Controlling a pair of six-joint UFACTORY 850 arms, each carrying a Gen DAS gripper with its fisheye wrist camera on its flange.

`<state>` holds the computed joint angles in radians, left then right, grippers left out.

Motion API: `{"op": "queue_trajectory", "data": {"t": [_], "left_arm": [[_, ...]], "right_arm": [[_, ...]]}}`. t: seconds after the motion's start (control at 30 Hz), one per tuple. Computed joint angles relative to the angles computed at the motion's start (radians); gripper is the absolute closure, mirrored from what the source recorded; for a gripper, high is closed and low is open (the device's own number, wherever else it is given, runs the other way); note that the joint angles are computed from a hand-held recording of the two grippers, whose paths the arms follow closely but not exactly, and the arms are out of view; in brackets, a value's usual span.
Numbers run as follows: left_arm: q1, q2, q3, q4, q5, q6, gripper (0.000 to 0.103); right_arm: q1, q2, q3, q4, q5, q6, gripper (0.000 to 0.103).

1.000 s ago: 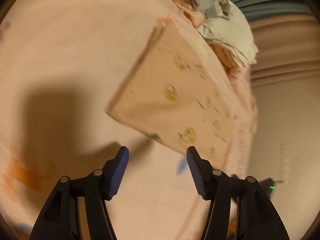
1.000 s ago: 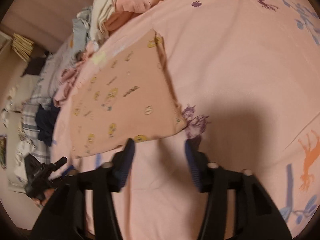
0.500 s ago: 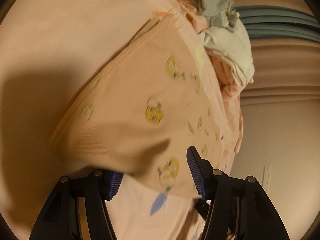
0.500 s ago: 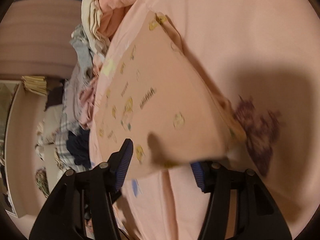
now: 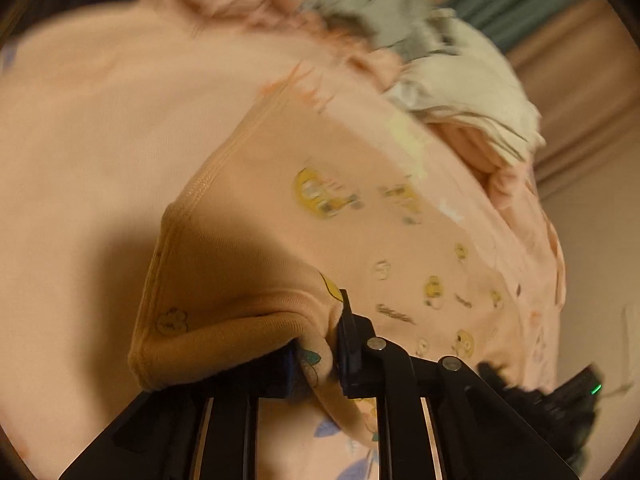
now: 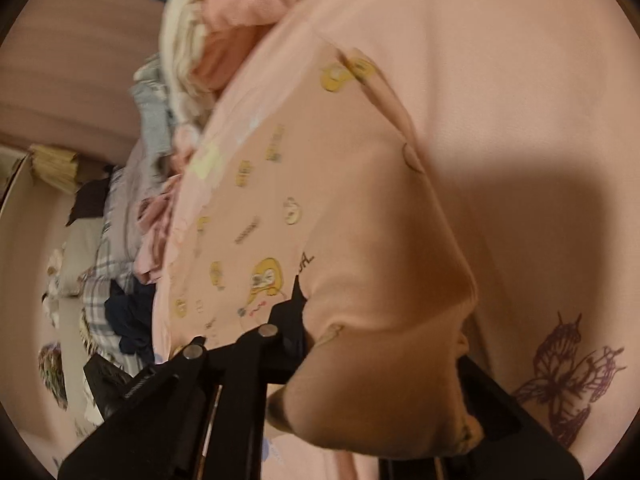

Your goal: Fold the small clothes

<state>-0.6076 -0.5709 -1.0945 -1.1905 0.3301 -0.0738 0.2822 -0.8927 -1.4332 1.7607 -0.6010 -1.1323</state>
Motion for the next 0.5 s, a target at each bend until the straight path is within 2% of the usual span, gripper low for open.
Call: {"op": "queue_trajectory", "data": {"t": [0.07,0.17,0.23,0.3,0.5], "left_arm": [[-0.013,0.027,0.018,0.025,0.042,-0.015,0.091],[-0.014,0.081,0.074,0.223,0.063,-0.231,0.093],[-0.03,0.12,0.11,0.267,0.092,-0.271,0.094],[-0.061,0.15,0.131,0.199,0.12,-0.193,0.096],[-0.161,0.21,0.181,0.128,0.143,-0.117,0.097]], "right_arm": [[-0.011,0.028,0.027,0.043,-0.034,-0.071,0.092],[-0.03,0.076,0.084,0.107,-0.107,-0.15,0.094],[-0.041,0.105,0.122,0.13,-0.155,-0.18,0.094],[-0.051,0.144,0.178,0.158,-0.199,-0.234,0.094],[-0.061,0.267,0.344,0.182,-0.21,-0.339,0.094]]}}
